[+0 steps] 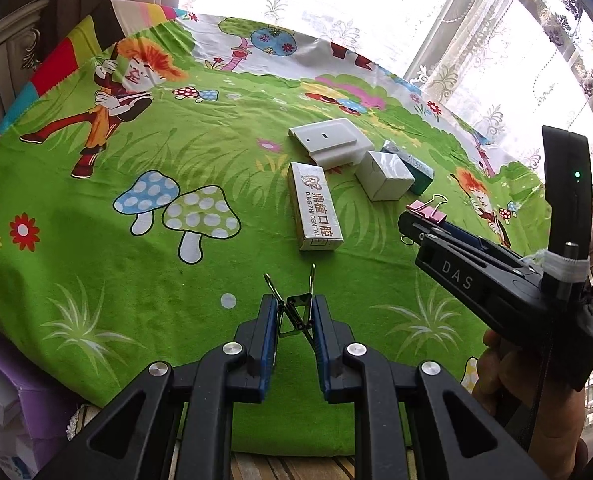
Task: Organize rigid objects
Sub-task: 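Carry both binder clips over the purple storage box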
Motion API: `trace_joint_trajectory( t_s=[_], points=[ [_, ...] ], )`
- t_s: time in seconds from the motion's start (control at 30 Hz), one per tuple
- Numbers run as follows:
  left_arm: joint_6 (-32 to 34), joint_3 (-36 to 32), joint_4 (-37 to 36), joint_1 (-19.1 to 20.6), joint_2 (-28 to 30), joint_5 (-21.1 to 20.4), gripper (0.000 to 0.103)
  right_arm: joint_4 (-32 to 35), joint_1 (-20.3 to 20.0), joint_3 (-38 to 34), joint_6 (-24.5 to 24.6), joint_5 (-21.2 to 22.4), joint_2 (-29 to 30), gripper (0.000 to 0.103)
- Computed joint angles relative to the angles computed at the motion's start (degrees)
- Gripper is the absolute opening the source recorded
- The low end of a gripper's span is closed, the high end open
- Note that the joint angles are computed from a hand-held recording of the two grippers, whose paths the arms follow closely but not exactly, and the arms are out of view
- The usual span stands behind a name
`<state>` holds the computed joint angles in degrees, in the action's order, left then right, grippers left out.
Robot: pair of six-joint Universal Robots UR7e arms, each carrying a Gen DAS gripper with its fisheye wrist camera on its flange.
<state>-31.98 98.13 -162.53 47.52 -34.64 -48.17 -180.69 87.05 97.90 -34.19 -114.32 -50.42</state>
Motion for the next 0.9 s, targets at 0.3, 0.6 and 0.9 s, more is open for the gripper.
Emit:
trace_joint_trajectory(
  t_s=[0.3,0.6,0.9],
  points=[
    [-4.5,7.0,-3.3,-1.1,-5.0,0.6,0.019,0.7,2.2,5.4,0.9,2.4,-3.7,0.045],
    [-9.3,14.3,-5.4,-2.0,-10.7,2.0,0.019,1.6,5.9,10.3,0.0,5.4,-6.1,0.045],
    [-14.5,21.5,-5.3,-2.9,-16.9,5.4,0.019,3.1,9.3,15.3,-1.5,7.6,-7.8,0.045]
  ],
)
